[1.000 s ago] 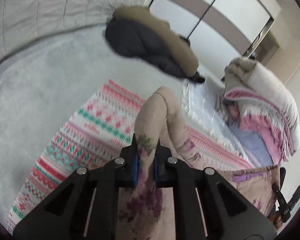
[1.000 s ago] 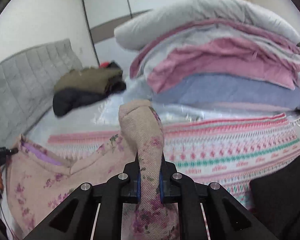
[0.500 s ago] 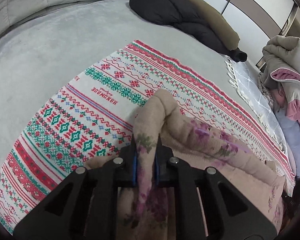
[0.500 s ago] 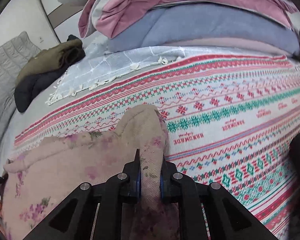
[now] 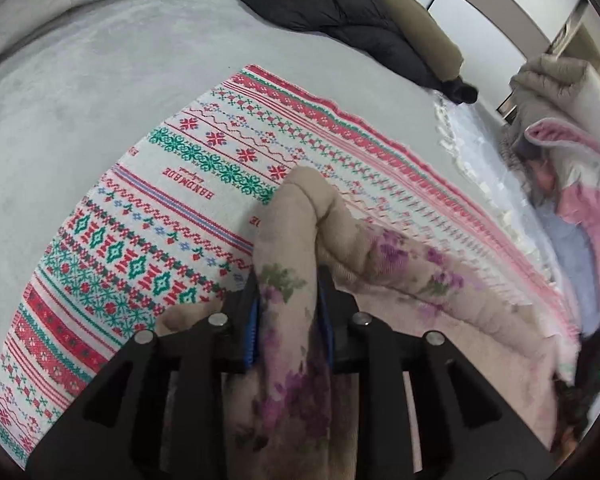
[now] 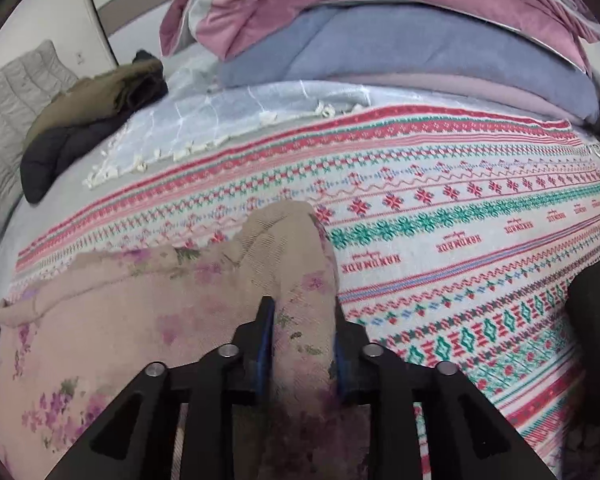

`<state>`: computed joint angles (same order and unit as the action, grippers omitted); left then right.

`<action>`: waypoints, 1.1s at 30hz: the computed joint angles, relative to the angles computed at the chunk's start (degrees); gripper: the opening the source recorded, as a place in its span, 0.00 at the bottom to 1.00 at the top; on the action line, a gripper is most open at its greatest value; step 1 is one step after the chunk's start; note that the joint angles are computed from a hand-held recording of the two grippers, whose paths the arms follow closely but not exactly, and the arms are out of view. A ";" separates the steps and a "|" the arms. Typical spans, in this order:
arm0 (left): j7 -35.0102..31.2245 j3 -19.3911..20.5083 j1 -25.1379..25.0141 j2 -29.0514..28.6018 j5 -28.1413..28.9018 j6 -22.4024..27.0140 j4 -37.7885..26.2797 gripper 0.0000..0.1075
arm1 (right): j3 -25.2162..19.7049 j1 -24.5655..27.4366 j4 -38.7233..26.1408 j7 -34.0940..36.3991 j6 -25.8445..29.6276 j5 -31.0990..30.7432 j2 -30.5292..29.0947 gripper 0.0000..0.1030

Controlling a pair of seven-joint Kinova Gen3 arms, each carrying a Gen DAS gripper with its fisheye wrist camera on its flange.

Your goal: Fold large clothes

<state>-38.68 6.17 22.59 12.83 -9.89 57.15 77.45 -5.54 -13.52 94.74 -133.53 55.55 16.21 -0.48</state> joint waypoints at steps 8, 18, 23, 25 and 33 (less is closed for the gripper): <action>8.66 3.80 -4.68 -18.41 4.04 -0.68 8.84 0.47 | -5.24 -3.00 -4.92 2.26 4.66 2.29 -7.38 0.60; 28.79 20.01 0.35 -23.18 -2.52 -0.04 16.52 0.50 | -12.46 -18.54 -23.50 21.73 12.96 8.70 12.82 0.62; 30.83 26.91 -0.27 -19.18 -11.38 1.36 16.17 0.50 | -9.50 -17.83 -29.24 29.84 12.60 2.36 18.53 0.63; 29.37 23.35 1.93 -20.11 -10.23 -1.83 17.73 0.51 | -9.67 -16.00 -30.99 34.20 12.88 -1.77 19.99 0.72; 25.93 18.36 4.70 -20.45 -7.74 -5.27 19.91 0.51 | -7.45 -14.71 -36.38 43.56 18.82 -12.37 25.07 0.19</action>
